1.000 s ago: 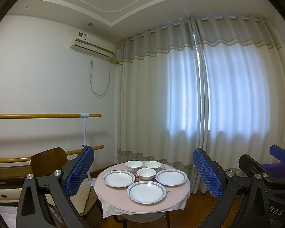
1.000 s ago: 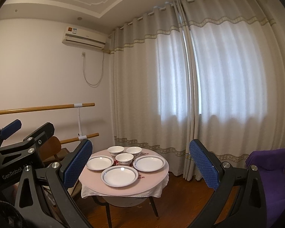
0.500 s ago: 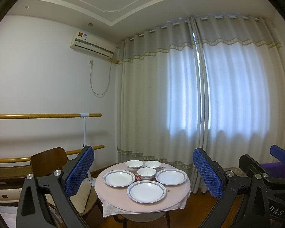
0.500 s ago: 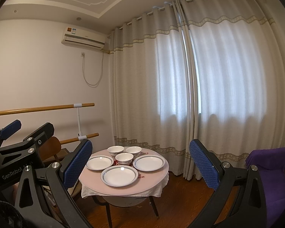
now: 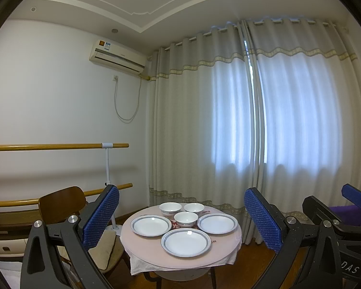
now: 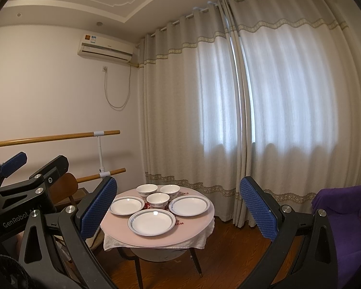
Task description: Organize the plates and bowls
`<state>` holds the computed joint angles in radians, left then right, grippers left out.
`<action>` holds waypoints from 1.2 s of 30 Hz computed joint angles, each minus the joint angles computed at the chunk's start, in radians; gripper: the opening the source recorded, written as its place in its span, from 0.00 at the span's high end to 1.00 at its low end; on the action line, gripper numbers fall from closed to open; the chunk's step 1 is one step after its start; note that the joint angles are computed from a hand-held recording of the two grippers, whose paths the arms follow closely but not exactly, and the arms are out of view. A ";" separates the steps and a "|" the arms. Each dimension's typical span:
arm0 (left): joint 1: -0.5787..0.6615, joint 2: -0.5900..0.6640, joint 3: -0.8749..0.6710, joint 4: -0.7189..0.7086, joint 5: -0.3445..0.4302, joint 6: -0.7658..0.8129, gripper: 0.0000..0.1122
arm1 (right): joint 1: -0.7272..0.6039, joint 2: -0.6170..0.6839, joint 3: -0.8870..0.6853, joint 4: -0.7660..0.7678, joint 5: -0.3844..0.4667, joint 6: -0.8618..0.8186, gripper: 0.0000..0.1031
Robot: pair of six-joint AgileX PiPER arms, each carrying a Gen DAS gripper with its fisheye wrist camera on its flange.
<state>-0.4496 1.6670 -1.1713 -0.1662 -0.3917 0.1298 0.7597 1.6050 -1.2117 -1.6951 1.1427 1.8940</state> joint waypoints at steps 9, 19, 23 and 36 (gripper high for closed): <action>0.001 0.003 -0.013 -0.001 0.015 0.005 0.09 | -0.003 0.000 0.000 -0.001 -0.003 0.001 0.00; -0.005 0.009 -0.030 -0.028 0.029 0.034 0.09 | 0.004 -0.007 0.009 0.003 0.002 0.004 0.00; -0.006 0.010 -0.032 -0.032 0.031 0.039 0.09 | 0.005 -0.008 0.012 0.003 0.003 0.007 0.00; -0.019 0.126 -0.163 -0.144 0.070 0.153 0.09 | -0.088 0.028 -0.018 0.002 -0.103 0.019 0.00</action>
<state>-0.4691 1.7932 -1.3348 -0.3101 -0.3213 0.2828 0.6716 1.6327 -1.2300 -1.6928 1.0394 1.9135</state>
